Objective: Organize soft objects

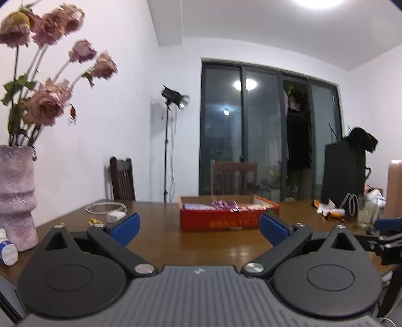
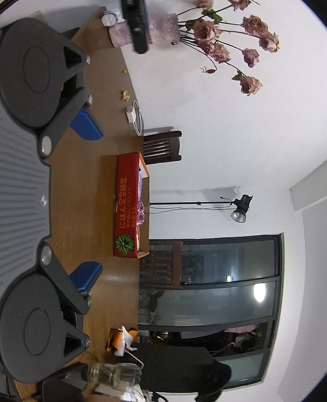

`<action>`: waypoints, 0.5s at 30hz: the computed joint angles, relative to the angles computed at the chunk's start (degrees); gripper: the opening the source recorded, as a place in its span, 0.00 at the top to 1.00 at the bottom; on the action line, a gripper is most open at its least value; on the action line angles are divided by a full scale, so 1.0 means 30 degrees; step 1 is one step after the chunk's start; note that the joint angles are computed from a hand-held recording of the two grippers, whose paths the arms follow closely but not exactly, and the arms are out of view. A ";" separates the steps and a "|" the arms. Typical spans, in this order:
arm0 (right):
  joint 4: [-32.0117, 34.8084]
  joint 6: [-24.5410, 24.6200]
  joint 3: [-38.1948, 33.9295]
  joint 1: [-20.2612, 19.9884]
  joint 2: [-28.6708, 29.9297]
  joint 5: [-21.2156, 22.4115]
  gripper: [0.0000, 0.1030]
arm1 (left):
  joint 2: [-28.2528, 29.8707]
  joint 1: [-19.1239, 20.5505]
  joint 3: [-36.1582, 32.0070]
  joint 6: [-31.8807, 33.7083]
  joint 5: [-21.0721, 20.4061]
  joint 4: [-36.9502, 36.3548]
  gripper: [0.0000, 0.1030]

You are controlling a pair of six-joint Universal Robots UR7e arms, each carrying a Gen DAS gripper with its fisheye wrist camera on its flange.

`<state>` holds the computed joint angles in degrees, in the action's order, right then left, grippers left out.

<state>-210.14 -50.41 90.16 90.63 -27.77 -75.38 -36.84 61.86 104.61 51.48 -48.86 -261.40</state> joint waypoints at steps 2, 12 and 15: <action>-0.0224 0.0234 0.0058 -0.0049 -0.0033 0.0154 0.00 | 0.0038 0.0061 0.0108 -0.0303 -0.0100 -0.0017 0.00; 0.0377 0.0909 -0.0147 -0.0314 0.0130 0.0780 0.00 | 0.0391 0.0516 -0.0224 -0.0410 0.0531 0.0117 0.00; -0.0086 0.0708 -0.0108 -0.0289 0.0240 0.0816 0.00 | 0.0411 0.0512 -0.0238 -0.0078 0.0463 -0.0127 0.00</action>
